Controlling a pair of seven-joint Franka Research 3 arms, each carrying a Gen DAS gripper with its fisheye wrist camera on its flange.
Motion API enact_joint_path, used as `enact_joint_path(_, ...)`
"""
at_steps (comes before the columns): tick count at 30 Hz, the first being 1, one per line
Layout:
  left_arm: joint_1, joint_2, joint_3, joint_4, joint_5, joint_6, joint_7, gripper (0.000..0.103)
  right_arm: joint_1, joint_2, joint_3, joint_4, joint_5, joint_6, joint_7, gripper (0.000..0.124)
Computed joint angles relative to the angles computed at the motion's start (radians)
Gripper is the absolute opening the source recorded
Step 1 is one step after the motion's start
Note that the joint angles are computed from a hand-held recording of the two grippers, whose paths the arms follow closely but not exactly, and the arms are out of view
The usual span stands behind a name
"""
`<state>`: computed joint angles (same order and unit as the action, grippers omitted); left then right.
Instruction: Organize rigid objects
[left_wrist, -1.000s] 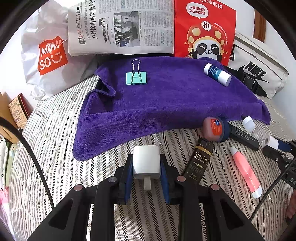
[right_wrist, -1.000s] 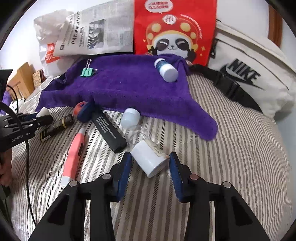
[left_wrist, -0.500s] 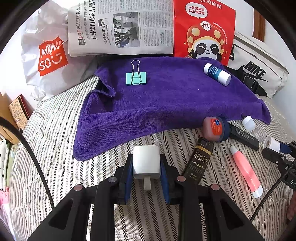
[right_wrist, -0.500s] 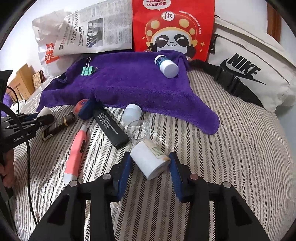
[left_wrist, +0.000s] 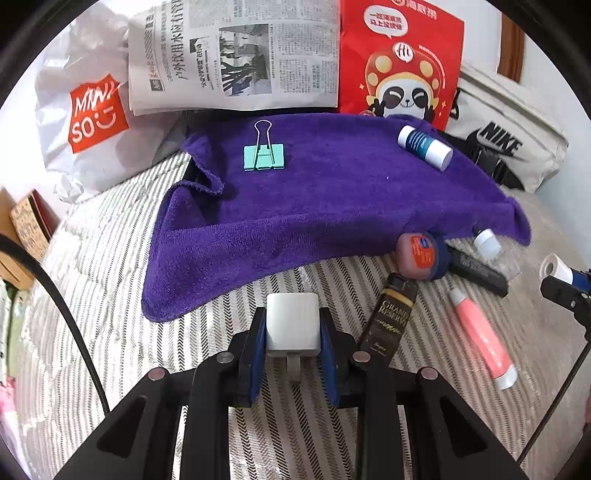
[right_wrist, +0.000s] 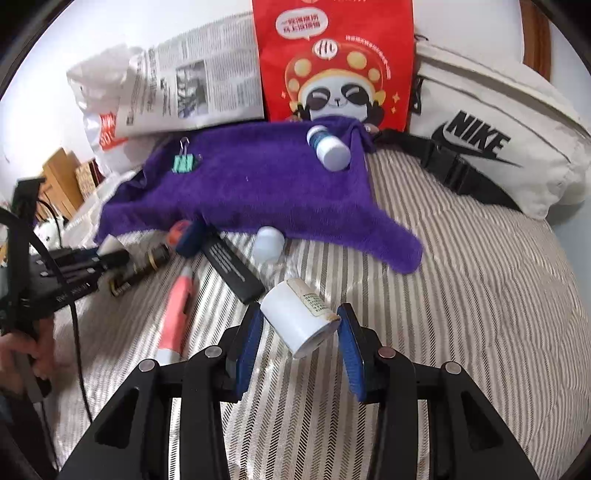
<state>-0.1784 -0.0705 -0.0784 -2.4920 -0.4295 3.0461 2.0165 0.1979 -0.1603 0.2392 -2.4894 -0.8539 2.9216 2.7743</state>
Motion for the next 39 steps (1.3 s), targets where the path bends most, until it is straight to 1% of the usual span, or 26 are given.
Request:
enact_joint_path(1, -0.014, -0.002, 0.011, 0.006, -0.053, -0.011, 0.039, 0.025, 0.002, -0.003, -0.002, 0.006, 0.001, -0.003, -0.014, 0.041)
enact_joint_path(2, -0.017, -0.005, 0.016, 0.013, -0.08, -0.022, 0.058, 0.025, 0.001, -0.007, -0.002, 0.016, -0.003, -0.01, -0.026, 0.041)
enact_joint_path(4, -0.01, -0.016, 0.008, 0.009, -0.072, -0.017, 0.043, 0.025, 0.002, -0.008, -0.011, 0.036, 0.01, -0.005, -0.067, 0.041)
enact_joint_path(7, -0.03, -0.033, 0.032, 0.026, -0.145, -0.047, 0.098, 0.025, -0.006, 0.011, -0.02, 0.08, 0.016, 0.005, -0.126, 0.041)
enact_joint_path(10, -0.027, -0.042, 0.039, 0.043, -0.174, -0.07, 0.113, 0.025, -0.004, 0.036, -0.039, 0.132, 0.033, 0.001, -0.184, 0.041)
enact_joint_path(13, -0.001, -0.042, 0.032, 0.074, -0.134, -0.101, 0.075, 0.025, 0.015, 0.064, -0.069, 0.188, 0.116, 0.001, -0.297, 0.041)
enact_joint_path(17, 0.025, -0.03, 0.026, 0.144, -0.081, -0.147, 0.046, 0.025, 0.045, 0.111, -0.105, 0.278, 0.26, 0.009, -0.49, 0.041)
enact_joint_path(19, 0.042, -0.008, 0.021, 0.194, -0.058, -0.172, 0.035, 0.025, 0.06, 0.138, -0.12, 0.317, 0.339, 0.005, -0.581, 0.041)
enact_joint_path(23, 0.089, 0.064, -0.008, 0.313, 0.071, -0.204, -0.045, 0.025, 0.086, 0.204, -0.143, 0.407, 0.55, -0.011, -0.8, 0.041)
enact_joint_path(25, 0.109, 0.097, -0.024, 0.363, 0.103, -0.217, -0.061, 0.025, 0.097, 0.235, -0.153, 0.448, 0.619, -0.014, -0.876, 0.041)
enact_joint_path(27, 0.13, 0.138, -0.042, 0.417, 0.105, -0.225, -0.062, 0.025, 0.113, 0.26, -0.173, 0.478, 0.628, -0.016, -0.895, 0.041)
enact_joint_path(28, 0.141, 0.156, -0.052, 0.439, 0.094, -0.227, -0.06, 0.025, 0.125, 0.273, -0.191, 0.493, 0.606, -0.01, -0.866, 0.041)
enact_joint_path(29, 0.153, 0.177, -0.064, 0.465, 0.076, -0.237, -0.052, 0.025, 0.127, 0.281, -0.194, 0.498, 0.631, -0.005, -0.876, 0.041)
enact_joint_path(31, 0.173, 0.21, -0.086, 0.499, 0.062, -0.247, -0.043, 0.025, 0.114, 0.294, -0.178, 0.501, 0.739, 0.002, -0.956, 0.041)
enact_joint_path(32, 0.178, 0.222, -0.093, 0.506, 0.072, -0.243, -0.047, 0.025, 0.12, 0.303, -0.183, 0.512, 0.752, -0.018, -0.969, 0.041)
enact_joint_path(33, 0.185, 0.232, -0.101, 0.51, 0.076, -0.239, -0.044, 0.025, 0.133, 0.309, -0.199, 0.523, 0.731, -0.043, -0.959, 0.041)
enact_joint_path(35, 0.19, 0.25, -0.105, 0.522, 0.115, -0.24, -0.065, 0.025, 0.154, 0.314, -0.223, 0.524, 0.683, -0.056, -0.931, 0.041)
enact_joint_path(36, 0.189, 0.256, -0.105, 0.521, 0.14, -0.232, -0.084, 0.025, 0.149, 0.318, -0.218, 0.525, 0.703, -0.063, -0.95, 0.041)
enact_joint_path(37, 0.199, 0.261, -0.115, 0.523, 0.136, -0.239, -0.079, 0.025, 0.142, 0.323, -0.212, 0.529, 0.73, -0.076, -0.974, 0.041)
enact_joint_path(39, 0.225, 0.272, -0.14, 0.53, 0.095, -0.258, -0.045, 0.025, 0.145, 0.338, -0.218, 0.538, 0.732, -0.101, -0.983, 0.041)
